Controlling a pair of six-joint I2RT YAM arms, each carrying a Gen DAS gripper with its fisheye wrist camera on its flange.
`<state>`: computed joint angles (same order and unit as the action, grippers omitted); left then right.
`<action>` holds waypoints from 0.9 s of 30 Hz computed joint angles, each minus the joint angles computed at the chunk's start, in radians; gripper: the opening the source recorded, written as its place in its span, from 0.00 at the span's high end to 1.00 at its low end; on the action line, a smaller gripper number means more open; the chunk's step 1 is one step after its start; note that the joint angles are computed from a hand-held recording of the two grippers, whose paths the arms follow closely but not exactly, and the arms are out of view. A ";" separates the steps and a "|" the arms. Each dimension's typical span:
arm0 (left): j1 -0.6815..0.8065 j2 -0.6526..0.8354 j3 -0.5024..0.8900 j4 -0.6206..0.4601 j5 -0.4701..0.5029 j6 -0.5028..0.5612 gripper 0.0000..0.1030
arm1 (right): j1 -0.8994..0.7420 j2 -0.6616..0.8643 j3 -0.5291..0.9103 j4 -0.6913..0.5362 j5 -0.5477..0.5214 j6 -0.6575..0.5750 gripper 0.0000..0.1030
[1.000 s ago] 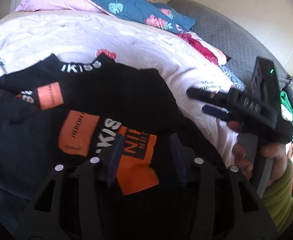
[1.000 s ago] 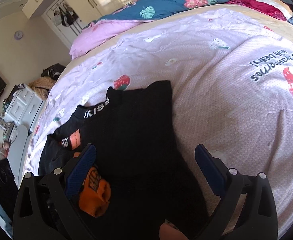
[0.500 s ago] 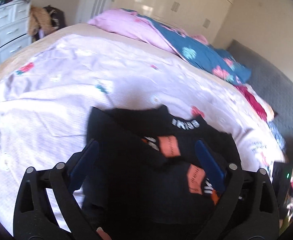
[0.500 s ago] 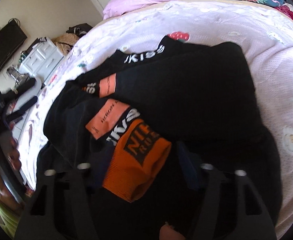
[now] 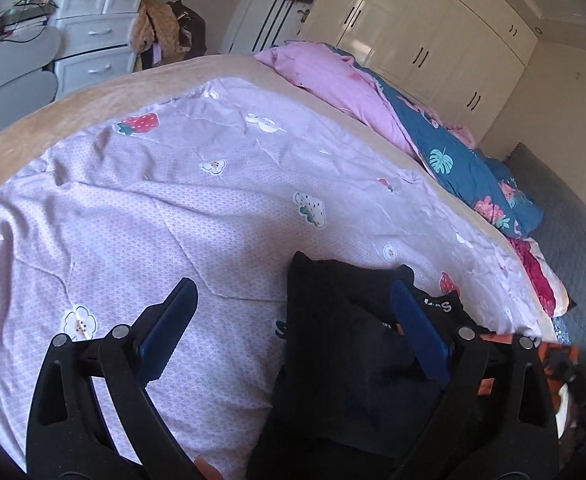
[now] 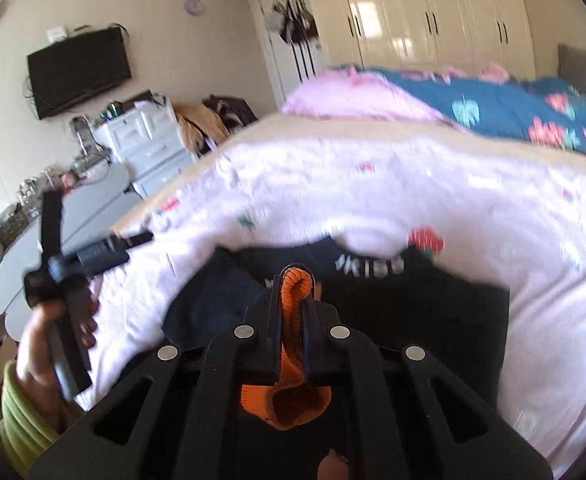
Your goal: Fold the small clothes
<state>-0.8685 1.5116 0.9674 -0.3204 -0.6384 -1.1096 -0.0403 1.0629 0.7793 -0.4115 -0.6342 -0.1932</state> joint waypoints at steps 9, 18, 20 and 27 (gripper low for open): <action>-0.009 0.061 0.052 -0.008 0.014 0.041 0.12 | -0.105 0.054 0.086 0.050 -0.005 -0.011 0.94; -0.022 0.185 0.151 -0.036 0.059 0.093 0.12 | -0.164 0.124 -0.024 0.134 0.041 -0.012 0.94; -0.016 0.217 0.170 -0.049 0.079 0.103 0.12 | -0.161 0.140 -0.039 0.149 0.065 -0.016 0.94; 0.021 0.309 0.191 -0.028 0.177 0.110 0.12 | -0.158 0.202 -0.061 0.186 0.133 -0.020 0.93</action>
